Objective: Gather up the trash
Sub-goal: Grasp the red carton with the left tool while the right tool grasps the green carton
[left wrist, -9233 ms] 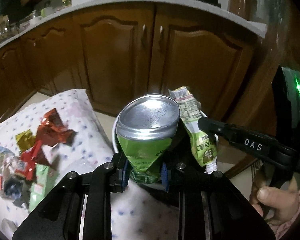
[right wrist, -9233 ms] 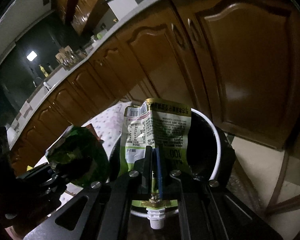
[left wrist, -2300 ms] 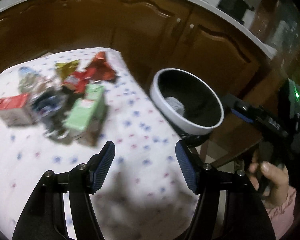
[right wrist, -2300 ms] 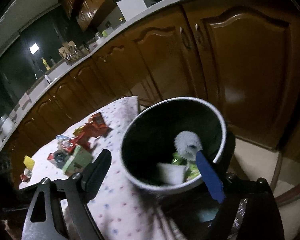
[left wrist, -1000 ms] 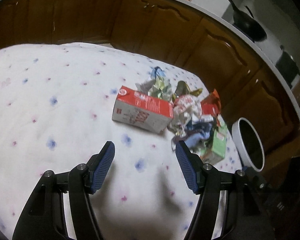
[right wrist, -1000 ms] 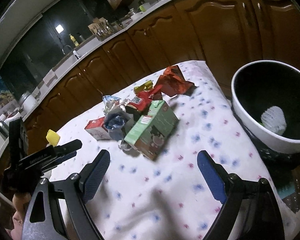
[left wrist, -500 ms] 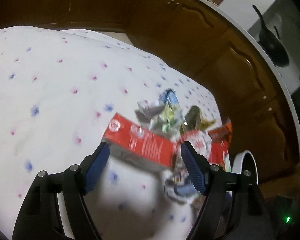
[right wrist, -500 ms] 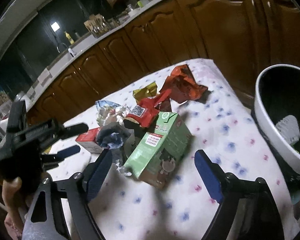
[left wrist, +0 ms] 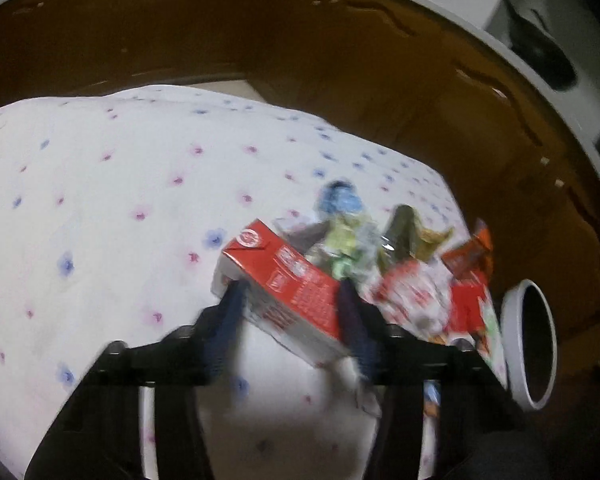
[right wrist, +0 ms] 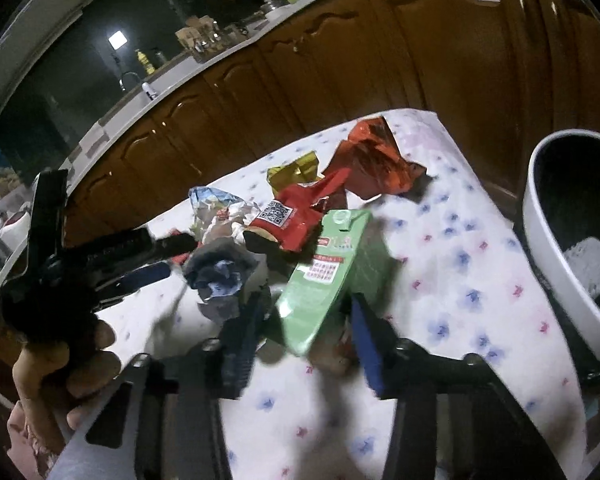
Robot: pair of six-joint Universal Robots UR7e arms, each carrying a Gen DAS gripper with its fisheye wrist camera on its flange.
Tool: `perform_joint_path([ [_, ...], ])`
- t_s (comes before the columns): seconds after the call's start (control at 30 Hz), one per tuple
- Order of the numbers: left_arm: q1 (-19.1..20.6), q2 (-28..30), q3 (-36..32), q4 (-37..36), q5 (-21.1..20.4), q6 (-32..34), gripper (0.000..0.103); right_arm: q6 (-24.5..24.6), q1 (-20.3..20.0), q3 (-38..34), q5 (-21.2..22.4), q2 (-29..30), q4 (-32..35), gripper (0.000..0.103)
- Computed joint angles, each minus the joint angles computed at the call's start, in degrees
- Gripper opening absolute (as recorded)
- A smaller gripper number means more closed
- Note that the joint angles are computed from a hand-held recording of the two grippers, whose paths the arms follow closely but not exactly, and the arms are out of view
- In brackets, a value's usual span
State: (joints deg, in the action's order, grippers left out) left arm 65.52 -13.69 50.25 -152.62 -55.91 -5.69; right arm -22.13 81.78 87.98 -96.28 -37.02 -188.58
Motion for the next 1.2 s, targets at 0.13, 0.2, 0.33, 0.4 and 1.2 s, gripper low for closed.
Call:
perform_joint_path([
  [0.13, 0.18, -3.69, 5.94, -1.74, -2.81, 3.08, 0.006, 0.29, -0.88, 2.32, 1.54, -2.13, 0.40, 0.038],
  [0.2, 0.28, -5.29, 8.48, -1.87, -4.61, 4.14, 0.001, 0.74, -1.67, 3.75, 2.90, -3.39, 0.43, 0.037],
  [0.33, 0.76, -8.32, 12.97, -2.05, -7.49, 5.46, 0.001, 1.46, -2.76, 6.54, 4.59, -6.00, 0.04, 0.037],
  [0.4, 0.76, -9.04, 13.83, -1.43, -7.67, 4.59, 0.001, 1.58, -2.84, 6.78, 4.59, -6.69, 0.60, 0.037],
  [1.2, -0.36, -4.85, 9.53, -2.96, -2.39, -1.24, 0.037, -8.45, 0.78, 3.07, -7.29, -1.19, -5.25, 0.061],
])
